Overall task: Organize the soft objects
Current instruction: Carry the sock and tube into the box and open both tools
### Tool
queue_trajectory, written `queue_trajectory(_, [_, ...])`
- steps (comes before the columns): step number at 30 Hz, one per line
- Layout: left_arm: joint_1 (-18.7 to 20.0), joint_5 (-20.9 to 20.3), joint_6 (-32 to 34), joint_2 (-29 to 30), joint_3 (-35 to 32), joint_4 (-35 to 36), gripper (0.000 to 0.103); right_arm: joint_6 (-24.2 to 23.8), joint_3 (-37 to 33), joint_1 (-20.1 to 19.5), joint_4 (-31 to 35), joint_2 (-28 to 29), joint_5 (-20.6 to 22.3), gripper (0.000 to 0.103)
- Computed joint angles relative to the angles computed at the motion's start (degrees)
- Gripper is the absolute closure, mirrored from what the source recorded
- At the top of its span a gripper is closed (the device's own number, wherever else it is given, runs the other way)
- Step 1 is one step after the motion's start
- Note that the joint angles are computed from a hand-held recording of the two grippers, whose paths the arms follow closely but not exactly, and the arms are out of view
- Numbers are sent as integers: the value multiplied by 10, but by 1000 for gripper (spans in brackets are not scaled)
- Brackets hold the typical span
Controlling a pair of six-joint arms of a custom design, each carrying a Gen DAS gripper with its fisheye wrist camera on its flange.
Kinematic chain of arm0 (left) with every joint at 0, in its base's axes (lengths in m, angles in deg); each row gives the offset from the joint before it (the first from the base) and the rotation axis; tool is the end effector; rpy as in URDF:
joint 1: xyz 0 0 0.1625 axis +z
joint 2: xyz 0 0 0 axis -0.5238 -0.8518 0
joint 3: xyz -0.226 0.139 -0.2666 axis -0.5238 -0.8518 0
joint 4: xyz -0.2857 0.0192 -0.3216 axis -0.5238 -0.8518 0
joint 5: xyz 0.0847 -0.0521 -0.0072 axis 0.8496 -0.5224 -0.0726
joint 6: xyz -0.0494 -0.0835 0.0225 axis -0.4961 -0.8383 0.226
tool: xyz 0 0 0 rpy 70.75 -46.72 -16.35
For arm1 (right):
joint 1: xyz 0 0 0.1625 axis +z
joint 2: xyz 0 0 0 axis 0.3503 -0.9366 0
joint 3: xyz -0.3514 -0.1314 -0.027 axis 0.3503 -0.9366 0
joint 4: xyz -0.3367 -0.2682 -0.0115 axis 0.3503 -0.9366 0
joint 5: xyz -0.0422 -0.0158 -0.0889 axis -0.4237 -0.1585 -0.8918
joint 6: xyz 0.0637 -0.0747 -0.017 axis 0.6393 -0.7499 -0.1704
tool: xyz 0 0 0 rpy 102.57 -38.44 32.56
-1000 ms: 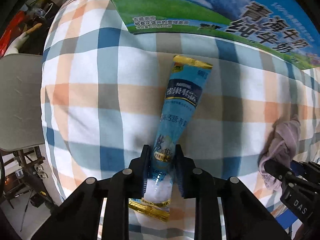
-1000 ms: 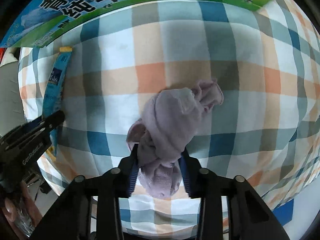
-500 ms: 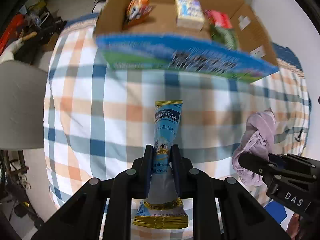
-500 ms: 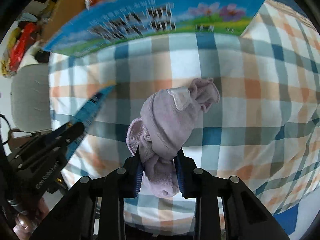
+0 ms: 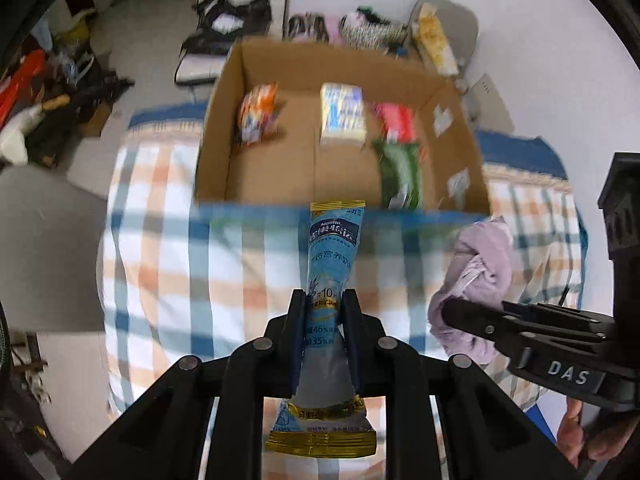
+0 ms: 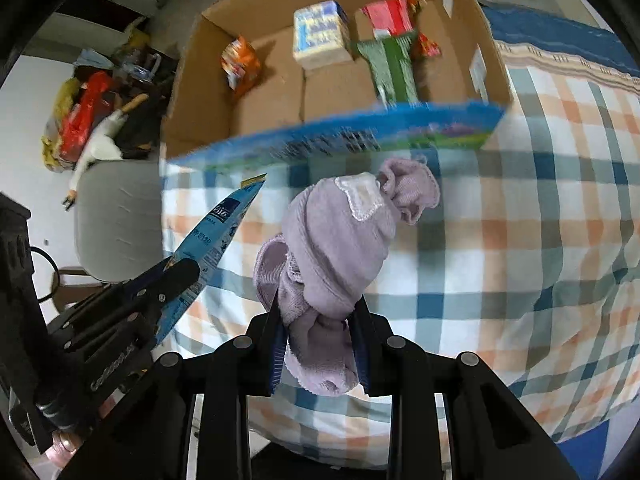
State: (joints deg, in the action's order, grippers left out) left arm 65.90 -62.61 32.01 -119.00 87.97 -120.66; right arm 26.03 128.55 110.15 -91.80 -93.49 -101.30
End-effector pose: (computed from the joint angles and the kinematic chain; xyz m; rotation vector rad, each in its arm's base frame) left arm -0.3562 -0.4342 0.2500 1.2127 2.4107 0.3253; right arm 0.3346 -0.2694 0.2004 -1.1012 -2.4882 0.6808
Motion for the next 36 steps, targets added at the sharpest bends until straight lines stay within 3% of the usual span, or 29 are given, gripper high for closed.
queue_trajectory(7, [-3, 38, 18, 100, -87, -63, 88, -36, -66, -11, 62, -11, -56, 73])
queue_trajectory(14, [18, 55, 19, 211, -159, -79, 88, -104, -109, -82, 93, -11, -83, 73])
queue_trajectory(19, [33, 66, 23, 282, -200, -72, 88, -175, -90, -161, 32, -10, -58, 73])
queue_trajectory(25, [45, 74, 28, 327, -211, -53, 87, -230, -66, -232, -20, 8, -33, 73])
queue_trajectory(31, [50, 97, 9, 344, -204, -28, 84, -265, -45, -273, -51, 17, -13, 72])
queue_trajectory(36, [52, 102, -8, 349, -207, -3, 81, -280, -29, -297, -63, 12, 5, 66])
